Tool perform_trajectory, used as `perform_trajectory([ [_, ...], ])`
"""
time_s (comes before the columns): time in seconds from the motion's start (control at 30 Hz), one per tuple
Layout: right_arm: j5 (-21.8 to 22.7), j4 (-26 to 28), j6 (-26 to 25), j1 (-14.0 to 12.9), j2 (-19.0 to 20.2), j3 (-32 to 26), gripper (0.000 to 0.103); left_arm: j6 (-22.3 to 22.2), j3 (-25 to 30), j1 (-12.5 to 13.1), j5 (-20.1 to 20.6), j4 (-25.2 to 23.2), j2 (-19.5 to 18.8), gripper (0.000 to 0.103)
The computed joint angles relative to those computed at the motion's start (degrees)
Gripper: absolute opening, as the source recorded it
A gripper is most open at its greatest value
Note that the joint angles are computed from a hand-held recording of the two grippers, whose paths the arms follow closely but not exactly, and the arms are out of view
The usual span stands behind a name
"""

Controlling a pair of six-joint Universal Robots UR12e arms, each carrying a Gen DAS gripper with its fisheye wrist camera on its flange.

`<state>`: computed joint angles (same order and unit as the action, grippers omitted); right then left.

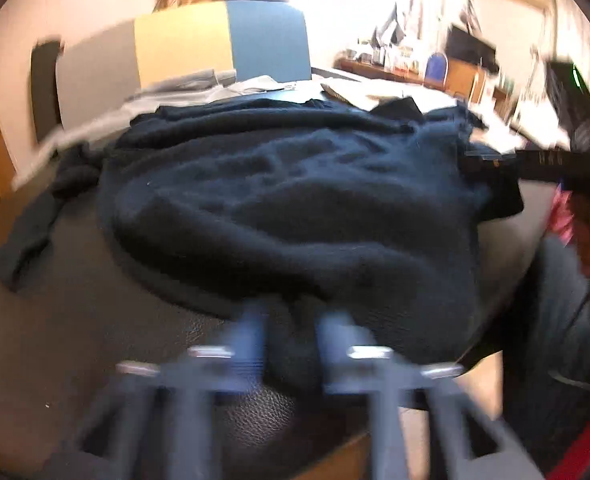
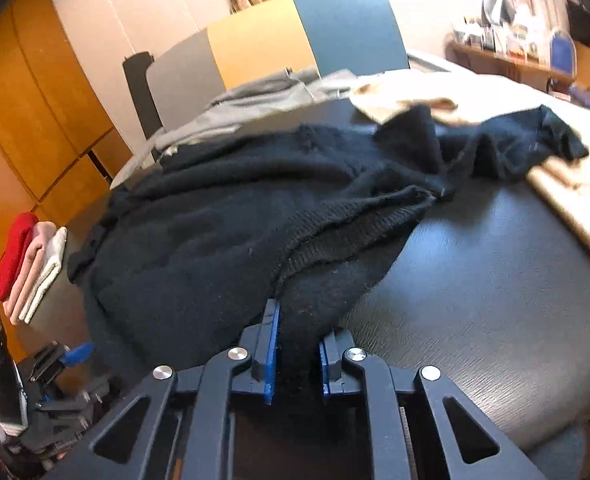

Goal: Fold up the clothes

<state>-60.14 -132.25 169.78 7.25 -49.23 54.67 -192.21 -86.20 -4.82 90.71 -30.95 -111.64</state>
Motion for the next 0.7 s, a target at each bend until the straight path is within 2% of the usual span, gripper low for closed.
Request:
perform_trajectory([
  [0.03, -0.13, -0.49, -0.18, -0.06, -0.03, -0.29, 0.015, -1.85, -0.17, 1.08, -3.10, -0.39, 0.34, 0.009],
  [0.13, 0.04, -1.28, -0.65, -0.53, 0.16, -2.00, 0.014, -6.67, -2.06, 3.80, -8.86, 1.43, 2.08, 0.008],
  [0.17, 0.07, -1.69, -0.83, -0.71, 0.02, -2.17, 0.010, -7.58, -2.83, 4.38, -9.38, 2.41, 2.84, 0.008],
  [0.23, 0.72, -2.06, -2.87, -1.16, -0.62, -2.02, 0.009, -8.71, -4.40, 5.54, -10.90, 3.67, 4.44, 0.008],
  [0.3, 1.49, -1.62, -7.23, -1.49, -1.77, -0.90, 0.007, -9.32, -5.96, 6.68, -12.72, 3.49, 6.19, 0.008],
  [0.43, 2.94, 6.20, -16.88, -1.73, -4.16, 1.96, 0.007, -9.36, -7.68, 7.20, -11.05, -0.65, 7.91, 0.009],
  [0.53, 1.54, 5.63, -17.90, -1.32, -5.23, 4.47, 0.016, -10.00, -8.82, 7.54, -10.19, -3.35, 8.86, 0.009],
  [0.57, 1.22, 5.13, -17.64, -1.14, -5.34, 4.96, 0.030, -11.24, -9.33, 7.63, -10.74, -2.96, 8.98, 0.009],
  [0.63, 2.69, 5.19, -16.30, -0.69, -4.87, 4.50, 0.049, -12.26, -9.72, 7.51, -11.25, -2.27, 8.92, 0.009],
  [0.67, 3.51, 5.91, -16.54, -0.41, -4.53, 3.92, 0.053, -12.36, -9.73, 7.42, -11.35, -2.06, 8.85, 0.009],
  [0.7, 1.94, 6.29, -17.96, 0.35, -4.00, 3.15, 0.056, -12.27, -9.67, 7.35, -11.38, -1.96, 8.80, 0.009],
])
